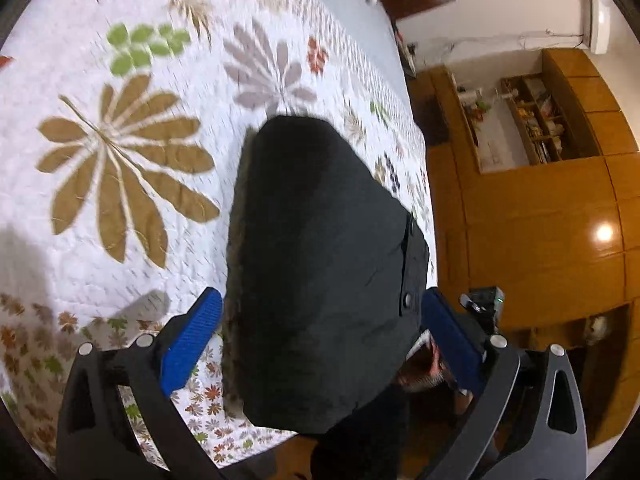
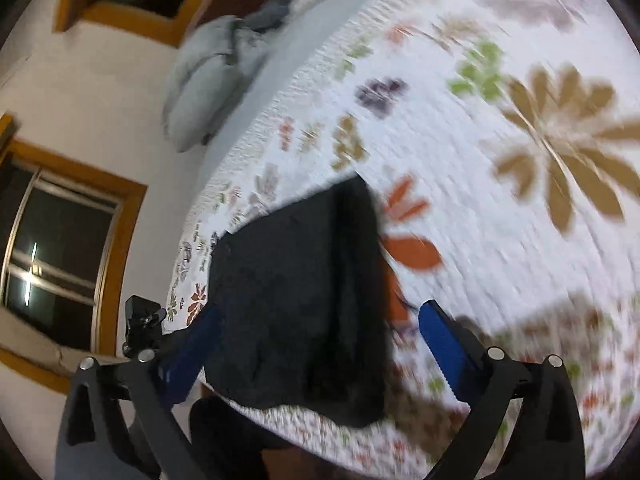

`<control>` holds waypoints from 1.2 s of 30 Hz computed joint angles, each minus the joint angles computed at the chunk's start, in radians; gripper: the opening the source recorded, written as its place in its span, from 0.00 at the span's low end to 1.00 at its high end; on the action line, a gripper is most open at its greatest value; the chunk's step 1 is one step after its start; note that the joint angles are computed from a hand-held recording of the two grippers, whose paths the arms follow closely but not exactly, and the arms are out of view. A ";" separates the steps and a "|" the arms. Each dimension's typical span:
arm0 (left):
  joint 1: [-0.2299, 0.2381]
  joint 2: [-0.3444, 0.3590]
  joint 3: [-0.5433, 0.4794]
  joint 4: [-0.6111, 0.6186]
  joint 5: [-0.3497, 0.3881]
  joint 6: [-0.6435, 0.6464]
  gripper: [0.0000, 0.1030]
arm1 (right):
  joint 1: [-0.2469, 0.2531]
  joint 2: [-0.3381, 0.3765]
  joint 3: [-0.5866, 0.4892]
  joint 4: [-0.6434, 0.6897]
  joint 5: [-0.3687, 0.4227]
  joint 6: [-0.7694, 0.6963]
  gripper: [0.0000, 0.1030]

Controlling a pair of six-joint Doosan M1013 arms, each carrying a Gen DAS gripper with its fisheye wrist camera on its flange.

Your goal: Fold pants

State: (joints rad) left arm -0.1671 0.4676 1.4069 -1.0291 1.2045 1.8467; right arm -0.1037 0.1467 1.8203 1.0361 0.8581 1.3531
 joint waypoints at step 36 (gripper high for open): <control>-0.068 0.151 -0.131 0.040 0.168 0.029 0.85 | 0.043 0.191 -0.088 0.189 0.229 -0.145 0.95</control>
